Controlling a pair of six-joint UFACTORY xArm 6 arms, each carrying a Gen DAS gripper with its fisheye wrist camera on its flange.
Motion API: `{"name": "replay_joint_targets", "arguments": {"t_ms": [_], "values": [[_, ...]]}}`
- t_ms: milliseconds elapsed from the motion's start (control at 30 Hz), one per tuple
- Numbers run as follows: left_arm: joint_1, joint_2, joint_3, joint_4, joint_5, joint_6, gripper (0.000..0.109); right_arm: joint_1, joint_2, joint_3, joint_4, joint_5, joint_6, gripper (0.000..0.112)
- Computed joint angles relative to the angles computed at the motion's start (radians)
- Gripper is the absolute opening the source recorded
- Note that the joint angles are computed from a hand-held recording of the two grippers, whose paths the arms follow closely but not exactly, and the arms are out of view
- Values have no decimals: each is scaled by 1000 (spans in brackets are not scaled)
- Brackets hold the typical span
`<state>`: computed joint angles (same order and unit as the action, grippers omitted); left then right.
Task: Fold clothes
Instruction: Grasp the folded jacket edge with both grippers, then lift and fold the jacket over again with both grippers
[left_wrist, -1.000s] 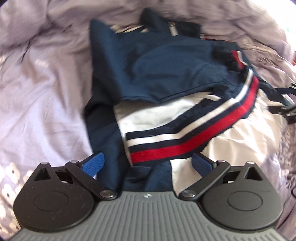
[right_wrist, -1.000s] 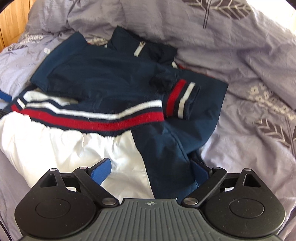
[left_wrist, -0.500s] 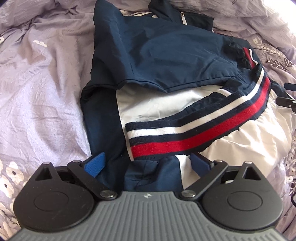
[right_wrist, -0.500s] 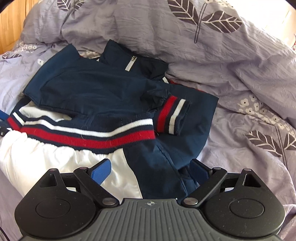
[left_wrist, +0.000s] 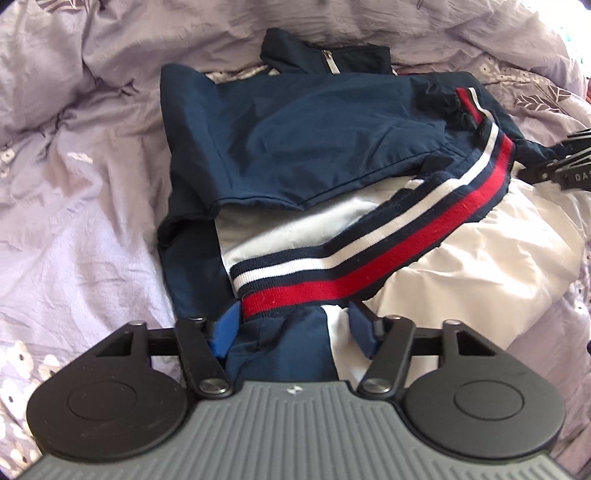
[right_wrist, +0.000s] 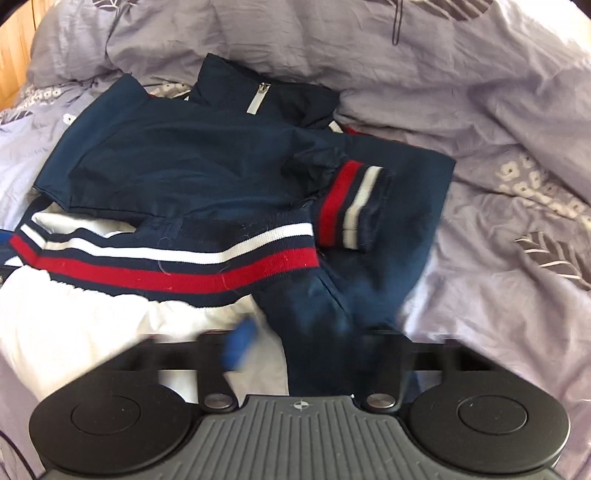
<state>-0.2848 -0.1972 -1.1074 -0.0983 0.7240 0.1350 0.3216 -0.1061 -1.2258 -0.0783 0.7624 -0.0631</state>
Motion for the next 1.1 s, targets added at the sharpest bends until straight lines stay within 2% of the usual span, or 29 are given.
{"name": "replay_joint_targets", "arguments": {"t_ms": [100, 133, 300, 400, 467, 600, 733, 800, 833, 900, 933, 967, 1000, 1033, 1100], "values": [[5, -17, 1, 8, -9, -86, 46, -4, -35, -2, 31, 27, -6, 12], [5, -16, -6, 10, -5, -121, 42, -4, -46, -3, 37, 35, -6, 11], [3, -24, -38, 53, -2, -238, 35, 4, -96, 4, 42, 16, 7, 9], [-9, -37, -45, 128, -67, -270, 35, -1, -118, 3, 60, -34, 12, 9], [-12, -2, -97, 169, -102, -255, 35, -7, -118, -3, 42, -83, 29, 9], [2, 194, -362, 143, -121, -204, 36, -31, -41, -80, -20, -172, 87, 9], [3, 472, -707, 186, -101, -231, 43, -69, 93, -183, -115, -281, 143, 9], [-10, 599, -840, 328, -75, -290, 46, -91, 174, -235, -157, -337, 181, 9], [-18, 667, -913, 406, -51, -318, 45, -100, 219, -260, -168, -362, 186, 10], [-35, 798, -1059, 539, 14, -355, 45, -111, 318, -325, -248, -364, 254, 14], [-39, 845, -1108, 546, 62, -349, 45, -111, 370, -369, -253, -322, 260, 24], [-36, 890, -1160, 512, 122, -342, 45, -112, 415, -406, -257, -282, 266, 32], [-27, 928, -1211, 447, 181, -334, 46, -112, 441, -422, -265, -251, 274, 48], [-15, 944, -1227, 389, 211, -337, 47, -113, 469, -441, -271, -219, 281, 53], [6, 901, -1150, 343, 185, -381, 47, -113, 478, -434, -312, -228, 310, 57]]}}
